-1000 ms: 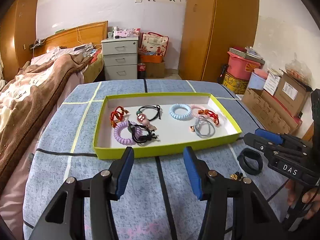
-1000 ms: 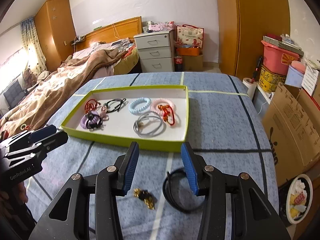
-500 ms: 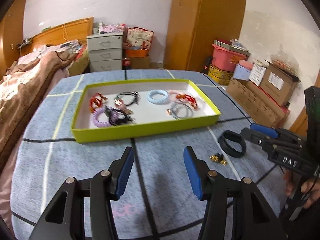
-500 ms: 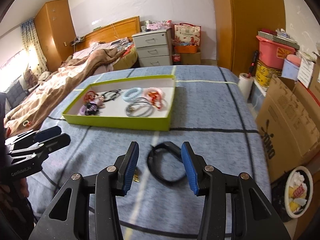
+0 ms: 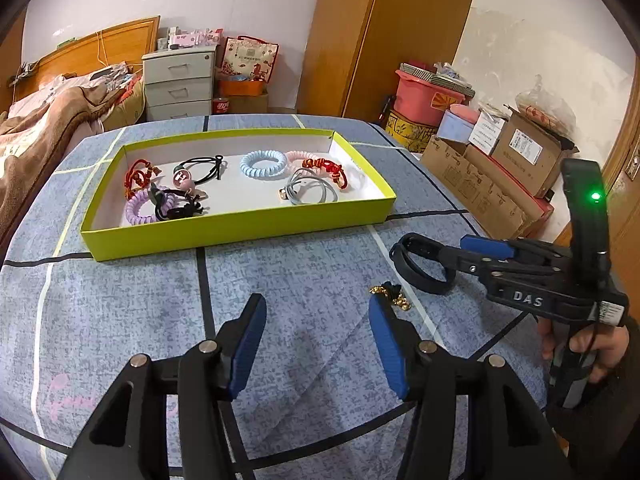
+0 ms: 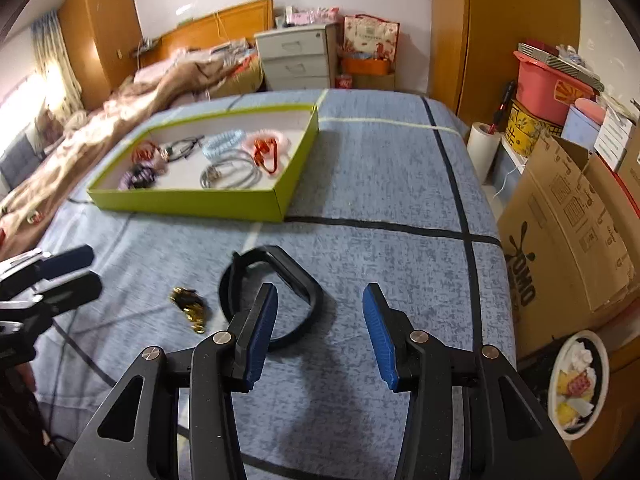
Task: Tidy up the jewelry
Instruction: 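Grasp the black wristband with the right tool while the left grasps the gold charm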
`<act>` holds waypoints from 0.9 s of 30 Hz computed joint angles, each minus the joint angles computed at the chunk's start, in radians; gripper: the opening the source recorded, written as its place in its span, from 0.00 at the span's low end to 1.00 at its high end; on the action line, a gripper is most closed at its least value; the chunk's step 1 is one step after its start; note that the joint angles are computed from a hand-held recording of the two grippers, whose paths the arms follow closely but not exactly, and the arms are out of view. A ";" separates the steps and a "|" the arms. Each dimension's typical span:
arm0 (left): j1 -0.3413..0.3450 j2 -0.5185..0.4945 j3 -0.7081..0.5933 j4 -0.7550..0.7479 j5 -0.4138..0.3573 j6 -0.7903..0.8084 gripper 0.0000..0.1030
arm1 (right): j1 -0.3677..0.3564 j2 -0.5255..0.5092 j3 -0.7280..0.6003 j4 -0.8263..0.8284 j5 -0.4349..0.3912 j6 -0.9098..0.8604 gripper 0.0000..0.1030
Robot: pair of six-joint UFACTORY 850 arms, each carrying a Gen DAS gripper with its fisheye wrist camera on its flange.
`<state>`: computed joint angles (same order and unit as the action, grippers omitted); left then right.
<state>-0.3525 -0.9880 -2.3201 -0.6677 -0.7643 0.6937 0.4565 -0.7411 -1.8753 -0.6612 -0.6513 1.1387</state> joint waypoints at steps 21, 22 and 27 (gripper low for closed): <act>0.004 -0.042 -0.068 0.038 -0.062 -0.087 0.55 | -0.011 -0.006 0.007 0.015 0.001 -0.019 0.18; 0.003 -0.043 -0.069 0.037 -0.063 -0.085 0.55 | -0.010 -0.005 0.009 0.006 -0.003 -0.003 0.17; -0.012 -0.040 -0.069 0.057 -0.052 -0.061 0.55 | -0.003 0.030 0.057 -0.068 -0.008 0.108 0.15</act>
<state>-0.3642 -1.0283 -2.3895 -0.6111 -0.8166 0.6332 0.4534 -0.7114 -1.8185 -0.7293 -0.6591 1.2466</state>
